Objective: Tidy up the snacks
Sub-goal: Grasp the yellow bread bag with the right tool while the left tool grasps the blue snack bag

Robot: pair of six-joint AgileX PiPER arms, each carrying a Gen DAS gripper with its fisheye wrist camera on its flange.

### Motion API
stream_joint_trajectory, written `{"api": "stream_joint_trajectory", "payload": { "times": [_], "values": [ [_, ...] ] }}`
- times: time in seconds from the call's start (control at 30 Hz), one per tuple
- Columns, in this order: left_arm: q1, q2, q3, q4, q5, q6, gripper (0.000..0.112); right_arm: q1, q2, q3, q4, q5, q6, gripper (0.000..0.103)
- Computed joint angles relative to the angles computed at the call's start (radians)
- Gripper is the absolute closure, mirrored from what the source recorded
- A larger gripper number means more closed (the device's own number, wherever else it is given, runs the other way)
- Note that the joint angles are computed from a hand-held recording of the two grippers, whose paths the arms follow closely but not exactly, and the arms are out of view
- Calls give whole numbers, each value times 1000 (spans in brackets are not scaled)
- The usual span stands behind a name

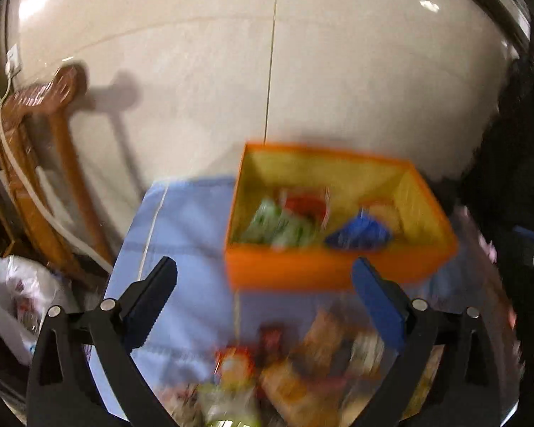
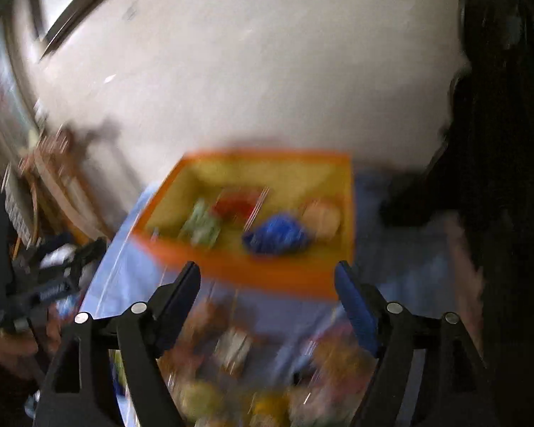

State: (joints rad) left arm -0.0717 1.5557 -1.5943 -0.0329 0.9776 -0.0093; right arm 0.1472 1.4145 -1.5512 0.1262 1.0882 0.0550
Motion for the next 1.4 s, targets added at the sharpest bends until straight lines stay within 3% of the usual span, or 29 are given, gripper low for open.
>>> {"api": "stream_joint_trajectory", "payload": {
  "times": [0.17,0.27,0.47,0.57,0.73,0.8,0.83,0.87,0.9,0.93,0.97,1.0,1.17,1.4],
  "values": [
    [141,-259,356,-114,-41,201,16,246,-218,352,-139,11,176,23],
    [268,-379,523,-194,-35,337,16,306,-314,509,-123,18,281,23],
    [454,-457,721,-245,-39,456,16,441,-338,626,-163,-17,445,23],
    [426,-474,771,-220,-91,431,16,522,-310,627,-226,-29,526,23],
    [275,-482,860,-73,-194,280,16,575,-259,647,-290,-38,594,23],
    [209,-484,929,10,-272,180,15,579,-224,662,-304,-46,601,24],
    [183,-499,972,48,-320,145,14,570,-214,678,-290,-58,587,26],
    [181,-516,996,45,-353,136,14,539,-220,703,-239,-92,541,53],
    [199,-523,1007,15,-363,155,18,528,-217,708,-216,-97,515,61],
    [229,-531,1015,-43,-366,204,29,543,-221,709,-232,-92,525,61],
    [258,-531,1013,-102,-351,265,46,559,-226,711,-244,-89,531,62],
    [268,-536,1016,-122,-344,293,50,574,-236,715,-251,-86,533,63],
    [443,-568,998,-376,-198,566,53,615,-291,707,-270,-55,568,63],
    [568,-635,973,-479,-48,686,53,646,-368,651,-297,6,606,63]
  ]
}}
